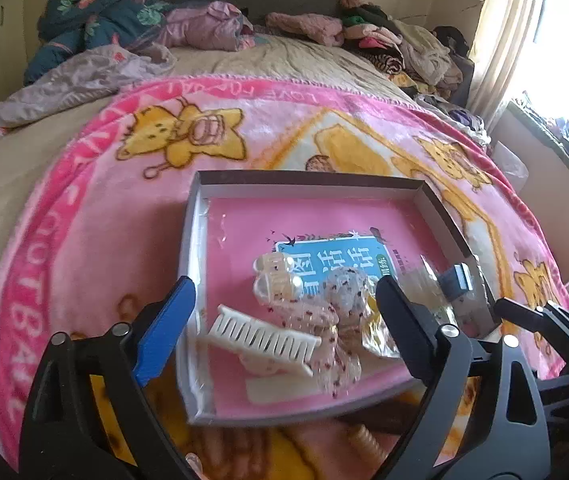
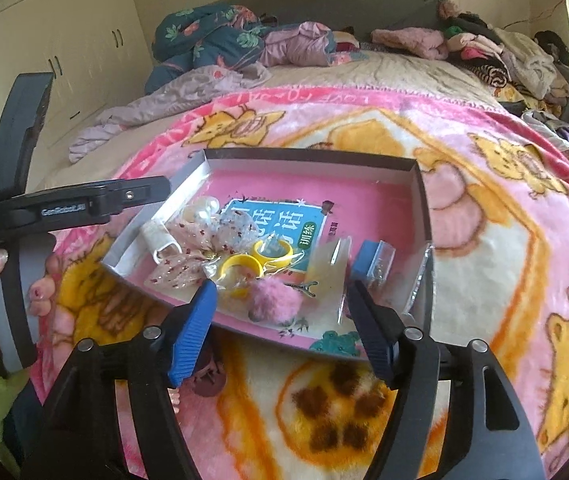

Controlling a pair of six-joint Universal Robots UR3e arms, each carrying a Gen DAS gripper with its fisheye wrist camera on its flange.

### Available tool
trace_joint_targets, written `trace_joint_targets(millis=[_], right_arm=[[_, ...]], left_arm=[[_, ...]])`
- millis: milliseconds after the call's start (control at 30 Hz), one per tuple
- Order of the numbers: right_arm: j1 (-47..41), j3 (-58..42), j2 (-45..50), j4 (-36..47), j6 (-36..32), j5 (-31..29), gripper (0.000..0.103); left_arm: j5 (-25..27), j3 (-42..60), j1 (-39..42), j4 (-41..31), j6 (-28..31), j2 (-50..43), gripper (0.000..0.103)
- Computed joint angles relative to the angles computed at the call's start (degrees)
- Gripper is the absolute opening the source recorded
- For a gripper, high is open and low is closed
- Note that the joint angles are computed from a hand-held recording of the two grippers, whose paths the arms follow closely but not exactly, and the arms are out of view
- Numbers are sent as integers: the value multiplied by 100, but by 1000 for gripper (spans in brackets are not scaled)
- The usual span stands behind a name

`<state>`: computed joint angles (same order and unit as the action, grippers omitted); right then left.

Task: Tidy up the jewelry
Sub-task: 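Withdraw both tools from the box toward the coiled hair tie and brown claw clip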

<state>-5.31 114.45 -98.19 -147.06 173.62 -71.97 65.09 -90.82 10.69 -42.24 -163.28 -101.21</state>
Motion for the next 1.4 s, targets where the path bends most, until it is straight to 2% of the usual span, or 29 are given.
trace_joint_targets(millis=[167, 800, 1167, 1400], right_arm=[[-69, 206, -486, 162, -74, 40, 66], [-82, 816, -1858, 826, -371, 90, 70], [-135, 1117, -2115, 954, -500, 144, 70], [-291, 1324, -2134, 948, -666, 242, 70]], left_arm=[[-80, -602, 195, 92, 46, 626, 88], [-414, -2516, 904, -267, 629, 2742, 89], [-399, -3315, 1070, -642, 999, 3382, 89], [-315, -3595, 737, -769, 1032, 3397, 88]])
